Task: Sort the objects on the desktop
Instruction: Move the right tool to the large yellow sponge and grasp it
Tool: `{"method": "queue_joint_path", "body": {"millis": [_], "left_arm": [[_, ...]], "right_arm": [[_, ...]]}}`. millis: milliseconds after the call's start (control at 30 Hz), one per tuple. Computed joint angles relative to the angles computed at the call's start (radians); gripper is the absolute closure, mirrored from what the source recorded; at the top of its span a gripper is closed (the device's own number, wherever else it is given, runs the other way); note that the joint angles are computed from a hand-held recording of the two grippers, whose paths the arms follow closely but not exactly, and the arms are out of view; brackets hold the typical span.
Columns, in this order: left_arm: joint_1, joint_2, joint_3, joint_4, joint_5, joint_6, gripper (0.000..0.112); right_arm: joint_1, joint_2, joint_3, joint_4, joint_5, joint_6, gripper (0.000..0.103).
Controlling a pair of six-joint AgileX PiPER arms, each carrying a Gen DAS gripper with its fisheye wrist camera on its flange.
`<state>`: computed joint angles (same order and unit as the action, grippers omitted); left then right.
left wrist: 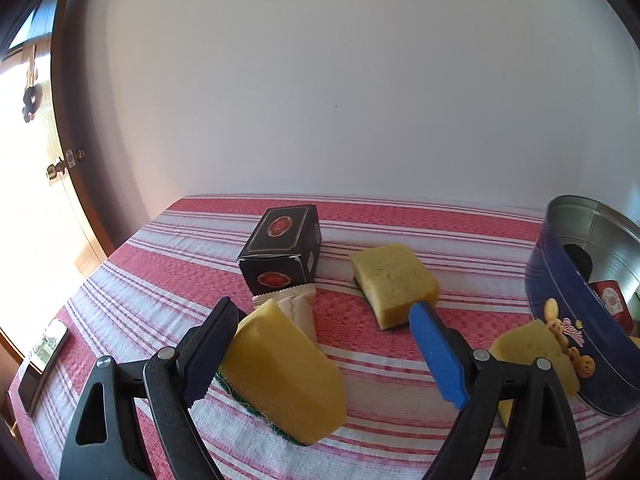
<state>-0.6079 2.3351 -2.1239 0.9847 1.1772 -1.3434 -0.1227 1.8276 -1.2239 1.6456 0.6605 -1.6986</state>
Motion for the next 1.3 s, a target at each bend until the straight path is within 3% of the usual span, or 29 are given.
{"method": "queue_joint_path", "body": {"millis": [167, 300, 567, 700, 833, 867, 933, 1033, 1100, 1200, 1300], "left_arm": [[0.078, -0.151, 0.265, -0.051, -0.175, -0.045, 0.023], [0.167, -0.276, 0.469, -0.054, -0.341, -0.096, 0.023], [0.306, -0.443, 0.712, 0.035, -0.485, -0.276, 0.023], [0.331, -0.478, 0.755, -0.001, -0.589, -0.151, 0.023], [0.329, -0.482, 0.748, -0.156, -0.674, 0.115, 0.023], [0.317, -0.482, 0.748, -0.156, -0.676, 0.132, 0.023], [0.293, -0.475, 0.739, -0.123, -0.653, 0.128, 0.023], [0.283, -0.466, 0.735, -0.135, -0.639, 0.163, 0.023], [0.288, -0.471, 0.746, -0.161, -0.658, 0.185, 0.023], [0.3, -0.475, 0.757, -0.183, -0.683, 0.194, 0.023], [0.318, -0.481, 0.767, -0.232, -0.708, 0.214, 0.023]], "right_arm": [[0.067, 0.07, -0.12, -0.296, 0.014, 0.294, 0.011], [0.141, 0.103, -0.18, -0.42, -0.059, 0.4, 0.012], [0.243, 0.254, -0.421, -0.879, -0.091, 0.894, 0.016], [0.281, 0.326, -0.543, -1.076, -0.067, 1.111, 0.017], [0.314, 0.341, -0.58, -1.215, -0.071, 1.199, 0.036], [0.318, 0.343, -0.584, -1.236, -0.072, 1.21, 0.039], [0.321, 0.337, -0.574, -1.246, -0.08, 1.187, 0.055], [0.3, 0.317, -0.539, -1.117, -0.044, 1.021, 0.056], [0.269, 0.308, -0.531, -1.002, 0.034, 0.914, 0.056], [0.239, 0.288, -0.502, -0.894, 0.057, 0.843, 0.052], [0.246, 0.283, -0.5, -0.886, 0.01, 0.833, 0.028]]}}
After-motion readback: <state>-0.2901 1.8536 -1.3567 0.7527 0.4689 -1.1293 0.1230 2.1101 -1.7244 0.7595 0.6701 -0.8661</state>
